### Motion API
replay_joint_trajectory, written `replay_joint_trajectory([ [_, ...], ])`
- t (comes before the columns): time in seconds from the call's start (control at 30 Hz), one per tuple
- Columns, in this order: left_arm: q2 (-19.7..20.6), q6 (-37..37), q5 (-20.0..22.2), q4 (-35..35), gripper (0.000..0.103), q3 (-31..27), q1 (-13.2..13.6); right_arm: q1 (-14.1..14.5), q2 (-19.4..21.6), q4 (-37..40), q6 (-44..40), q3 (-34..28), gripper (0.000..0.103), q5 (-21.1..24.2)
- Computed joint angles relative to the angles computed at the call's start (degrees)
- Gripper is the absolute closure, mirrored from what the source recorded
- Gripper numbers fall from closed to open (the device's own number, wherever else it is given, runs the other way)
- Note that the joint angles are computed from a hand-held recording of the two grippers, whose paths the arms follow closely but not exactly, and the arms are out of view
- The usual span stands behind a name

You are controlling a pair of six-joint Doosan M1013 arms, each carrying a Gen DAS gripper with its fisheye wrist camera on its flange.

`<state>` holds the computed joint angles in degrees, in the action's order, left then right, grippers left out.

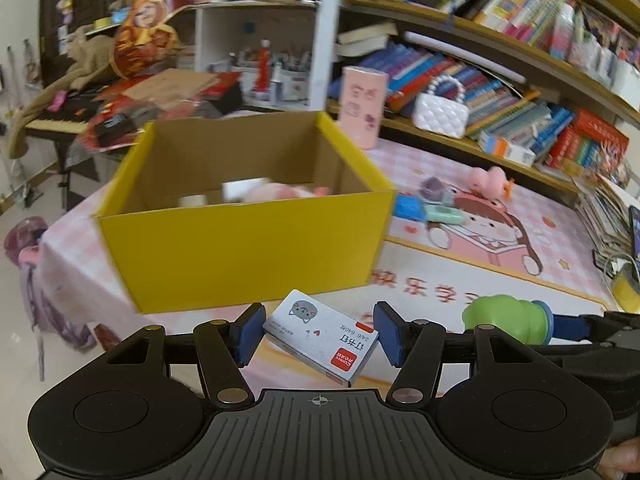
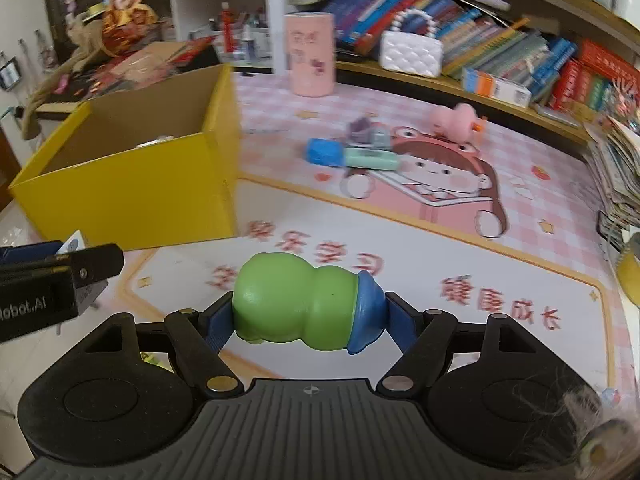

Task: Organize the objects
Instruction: 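Carry the card box with the left gripper while the right carries the green toy to the yellow box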

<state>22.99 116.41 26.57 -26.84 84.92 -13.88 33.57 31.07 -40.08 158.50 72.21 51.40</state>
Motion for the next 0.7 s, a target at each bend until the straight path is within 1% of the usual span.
replay_joint_trajectory([
  [0.23,-1.74,4.00,-2.25,-3.62,0.044,2.17,2.65,2.34,2.19,-0.89,-1.26,-3.72,0.028,-0.03],
  [0.4,-2.52,7.74,-3.38,-6.99,0.044,3.22,4.19,3.65,3.36,-3.15,-1.28,-5.70,0.028,-0.19],
  [0.57,-3.34,12.17,-4.60,-10.66,0.044,4.38,5.25,4.41,4.02,-3.81,-0.99,-6.78,0.028,0.05],
  [0.7,-3.70,13.09,-4.71,-11.56,0.044,4.91,6.12,5.04,4.44,-4.46,-0.44,-7.36,0.028,0.15],
])
